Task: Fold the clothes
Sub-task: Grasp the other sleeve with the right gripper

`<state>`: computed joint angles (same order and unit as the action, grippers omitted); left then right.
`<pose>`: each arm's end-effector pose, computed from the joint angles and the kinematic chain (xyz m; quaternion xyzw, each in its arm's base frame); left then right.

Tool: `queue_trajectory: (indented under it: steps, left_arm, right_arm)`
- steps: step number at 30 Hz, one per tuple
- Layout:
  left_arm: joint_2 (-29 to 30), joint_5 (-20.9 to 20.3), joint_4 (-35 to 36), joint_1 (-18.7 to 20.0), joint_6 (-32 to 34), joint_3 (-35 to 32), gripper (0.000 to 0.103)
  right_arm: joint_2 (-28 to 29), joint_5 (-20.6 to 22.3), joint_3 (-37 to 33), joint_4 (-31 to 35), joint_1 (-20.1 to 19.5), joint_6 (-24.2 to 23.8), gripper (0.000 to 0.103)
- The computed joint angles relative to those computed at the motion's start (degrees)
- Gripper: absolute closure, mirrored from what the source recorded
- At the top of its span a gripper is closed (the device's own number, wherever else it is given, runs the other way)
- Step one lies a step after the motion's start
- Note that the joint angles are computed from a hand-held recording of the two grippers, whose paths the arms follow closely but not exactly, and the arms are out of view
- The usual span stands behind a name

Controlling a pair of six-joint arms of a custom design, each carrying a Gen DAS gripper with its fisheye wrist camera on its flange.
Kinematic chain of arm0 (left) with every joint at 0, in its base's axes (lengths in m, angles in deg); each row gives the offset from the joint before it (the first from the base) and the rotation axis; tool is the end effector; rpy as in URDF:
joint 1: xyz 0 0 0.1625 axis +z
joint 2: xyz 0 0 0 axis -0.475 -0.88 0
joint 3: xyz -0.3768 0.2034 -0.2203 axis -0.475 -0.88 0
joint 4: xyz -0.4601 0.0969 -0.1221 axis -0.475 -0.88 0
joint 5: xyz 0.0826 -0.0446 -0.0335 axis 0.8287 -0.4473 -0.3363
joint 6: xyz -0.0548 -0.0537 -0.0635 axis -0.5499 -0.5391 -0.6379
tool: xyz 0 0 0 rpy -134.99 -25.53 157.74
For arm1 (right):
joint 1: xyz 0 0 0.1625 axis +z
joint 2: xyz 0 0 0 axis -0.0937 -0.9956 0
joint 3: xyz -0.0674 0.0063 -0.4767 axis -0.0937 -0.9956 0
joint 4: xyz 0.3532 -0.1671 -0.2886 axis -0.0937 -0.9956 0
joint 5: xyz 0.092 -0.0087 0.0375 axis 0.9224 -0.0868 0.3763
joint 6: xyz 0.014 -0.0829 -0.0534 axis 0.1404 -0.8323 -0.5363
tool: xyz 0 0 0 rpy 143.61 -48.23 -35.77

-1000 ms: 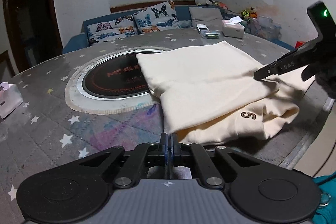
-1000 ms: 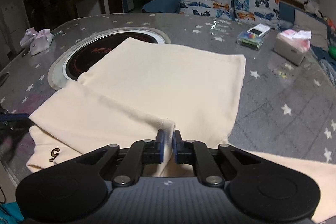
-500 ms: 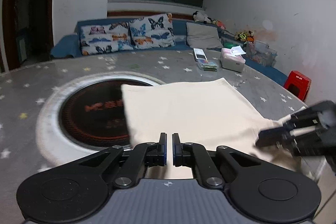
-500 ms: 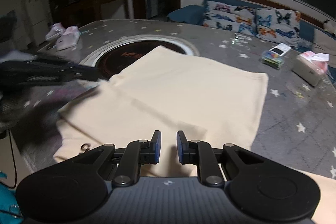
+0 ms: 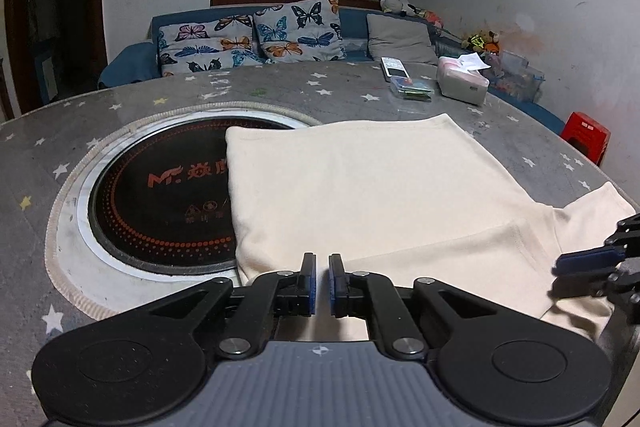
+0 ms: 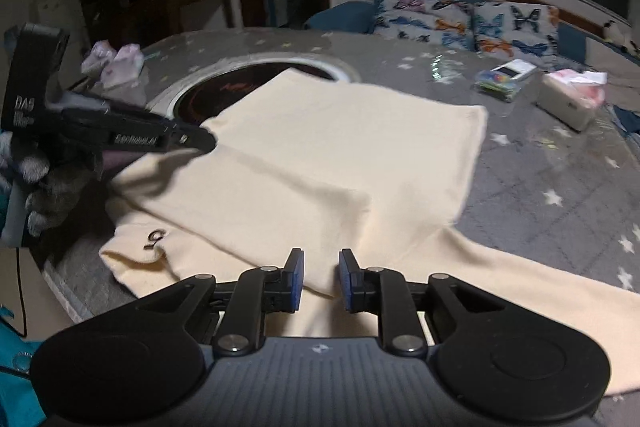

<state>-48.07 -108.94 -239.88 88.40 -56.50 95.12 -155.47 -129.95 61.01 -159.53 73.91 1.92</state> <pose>-0.2498 -0.7804 -0.1028 0.3853 0.8589 -0.2814 0.1860 -0.1001 -0.5971 0.2977 0.2233 -0.8705 0.3276 0.2916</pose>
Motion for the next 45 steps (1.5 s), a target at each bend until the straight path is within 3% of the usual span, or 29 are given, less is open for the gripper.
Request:
queue_trajectory:
  steps: [4,7,12,21,27,28,30,32,39,45]
  left_arm:
    - [-0.22,-1.64,-1.39,-0.72,0.96,0.89,0.081]
    - [-0.16,-3.13,-1.42,-1.32,1.44,1.29,0.076]
    - [0.28,-4.38,-0.99,-2.4,1.94,1.74,0.065]
    - [0.8,-4.87,-0.21,-3.69,2.98,2.44,0.058]
    - [1.32,-5.24,0.48,-4.4,3.87,2.64,0.055]
    - [1.41,-5.31,0.56,-4.51,3.99,2.68,0.055]
    - [1.55,-5.5,0.76,-4.71,4.24,2.8,0.055]
    - [1.67,-5.87,1.02,-4.93,4.62,2.96,0.055]
    - [2.45,-7.94,1.85,-5.69,6.9,3.22,0.055]
    - [3.84,-8.38,2.62,-6.18,9.41,2.96,0.055]
  right_arm:
    - [-1.44,-0.8,0.88,-4.9,-1.43,3.34,0.083]
    - [-1.9,-2.98,1.3,-9.77,-2.97,5.86,0.076]
    - [-2.44,-6.85,1.42,-17.14,-6.47,11.43,0.075]
    - [-2.92,-9.99,0.5,-24.01,-11.74,20.98,0.069]
    - [-3.14,-6.15,0.39,-24.35,-13.8,25.42,0.069]
    - [-2.79,-5.9,0.19,-24.87,-13.76,25.59,0.072]
    - [-3.03,-4.68,0.44,-24.95,-14.24,26.37,0.091]
    - [-3.5,-3.4,0.88,-25.31,-14.43,26.54,0.094]
    - [-5.84,1.77,2.46,-26.7,-13.27,24.16,0.094]
    - [-7.49,5.44,2.48,-24.09,-11.43,23.24,0.095]
